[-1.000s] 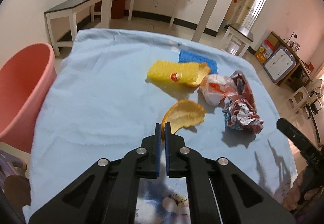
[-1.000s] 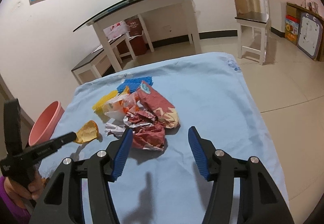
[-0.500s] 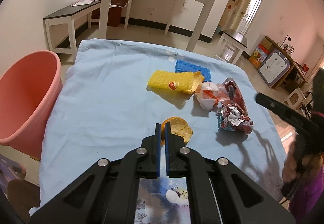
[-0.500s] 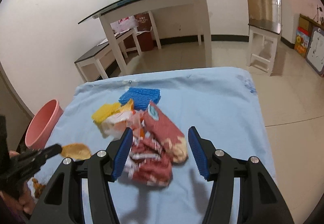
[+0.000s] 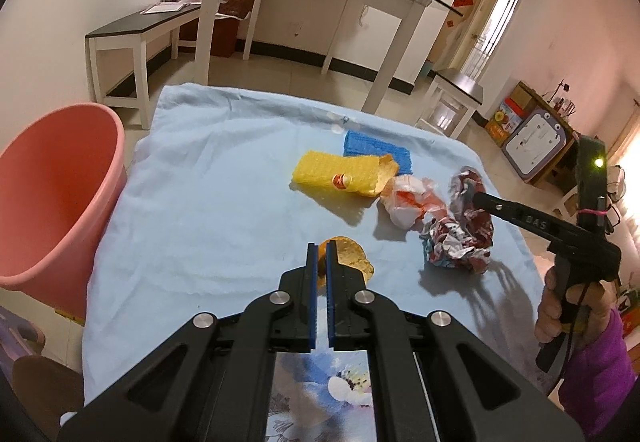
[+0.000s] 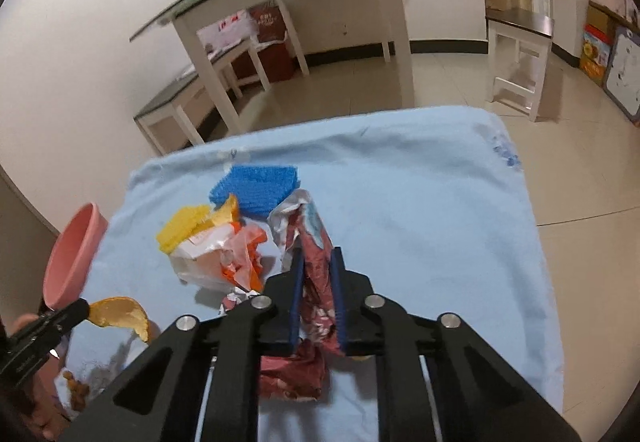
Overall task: Collect trash
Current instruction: 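Carry the chip and wrapper over the pink bucket and release them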
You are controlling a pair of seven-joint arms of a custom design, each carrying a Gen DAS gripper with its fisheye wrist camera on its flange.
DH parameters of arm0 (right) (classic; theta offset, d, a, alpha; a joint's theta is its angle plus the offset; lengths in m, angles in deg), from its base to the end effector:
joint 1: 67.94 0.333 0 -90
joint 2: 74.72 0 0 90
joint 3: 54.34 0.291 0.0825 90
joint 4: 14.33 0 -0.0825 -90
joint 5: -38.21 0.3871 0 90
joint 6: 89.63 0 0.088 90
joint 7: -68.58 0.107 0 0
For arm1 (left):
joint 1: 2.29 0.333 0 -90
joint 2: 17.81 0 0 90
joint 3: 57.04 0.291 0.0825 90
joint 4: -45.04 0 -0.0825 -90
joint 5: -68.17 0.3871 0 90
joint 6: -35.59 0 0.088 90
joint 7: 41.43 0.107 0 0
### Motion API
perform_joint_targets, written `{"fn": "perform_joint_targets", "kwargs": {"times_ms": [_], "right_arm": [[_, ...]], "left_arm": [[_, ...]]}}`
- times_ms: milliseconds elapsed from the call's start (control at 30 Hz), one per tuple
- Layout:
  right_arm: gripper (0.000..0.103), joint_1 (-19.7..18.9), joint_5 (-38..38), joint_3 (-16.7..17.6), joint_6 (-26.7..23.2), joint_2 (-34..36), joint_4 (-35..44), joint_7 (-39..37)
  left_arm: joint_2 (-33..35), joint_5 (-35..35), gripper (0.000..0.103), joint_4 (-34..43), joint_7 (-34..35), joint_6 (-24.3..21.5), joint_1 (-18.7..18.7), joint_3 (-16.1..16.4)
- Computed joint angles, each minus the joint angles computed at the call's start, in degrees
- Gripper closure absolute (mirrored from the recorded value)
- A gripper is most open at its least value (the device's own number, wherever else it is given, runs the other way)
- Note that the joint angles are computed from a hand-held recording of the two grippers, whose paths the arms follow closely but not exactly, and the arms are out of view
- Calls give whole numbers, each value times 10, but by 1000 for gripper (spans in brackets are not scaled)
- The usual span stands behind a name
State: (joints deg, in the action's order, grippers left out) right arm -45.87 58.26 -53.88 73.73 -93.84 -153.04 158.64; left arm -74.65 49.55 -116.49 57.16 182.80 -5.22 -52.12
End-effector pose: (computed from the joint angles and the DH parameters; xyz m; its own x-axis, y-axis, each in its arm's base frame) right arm 0.4651 0.1732 0.4964 0.2027 -0.9333 -0.2963 -0.7659 0.0375 -0.6418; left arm 0.3342 0.0173 0.5213 -0.0319 -0.9593 0.2805 -0.7317 -0.1687 -0.6605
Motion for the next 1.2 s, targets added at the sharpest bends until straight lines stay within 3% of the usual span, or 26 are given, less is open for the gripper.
{"fn": "perform_joint_targets", "kwargs": {"times_ms": [200, 567, 733, 933, 1200], "right_arm": [[92, 20, 24, -15, 26, -53, -26, -14], [92, 163, 134, -72, 75, -87, -14, -103], [92, 229, 191, -82, 75, -50, 31, -150], [92, 275, 301, -79, 42, 20, 114, -236], [92, 270, 376, -24, -16, 139, 248, -281]], "left_arm": [[-18, -6, 100, -1, 9, 6, -6, 9], [-59, 0, 100, 1, 7, 13, 33, 27], [-72, 11, 100, 1, 3, 14, 68, 37], [-75, 31, 100, 4, 4, 14, 125, 56], [-48, 52, 100, 14, 7, 19, 200, 80]]}}
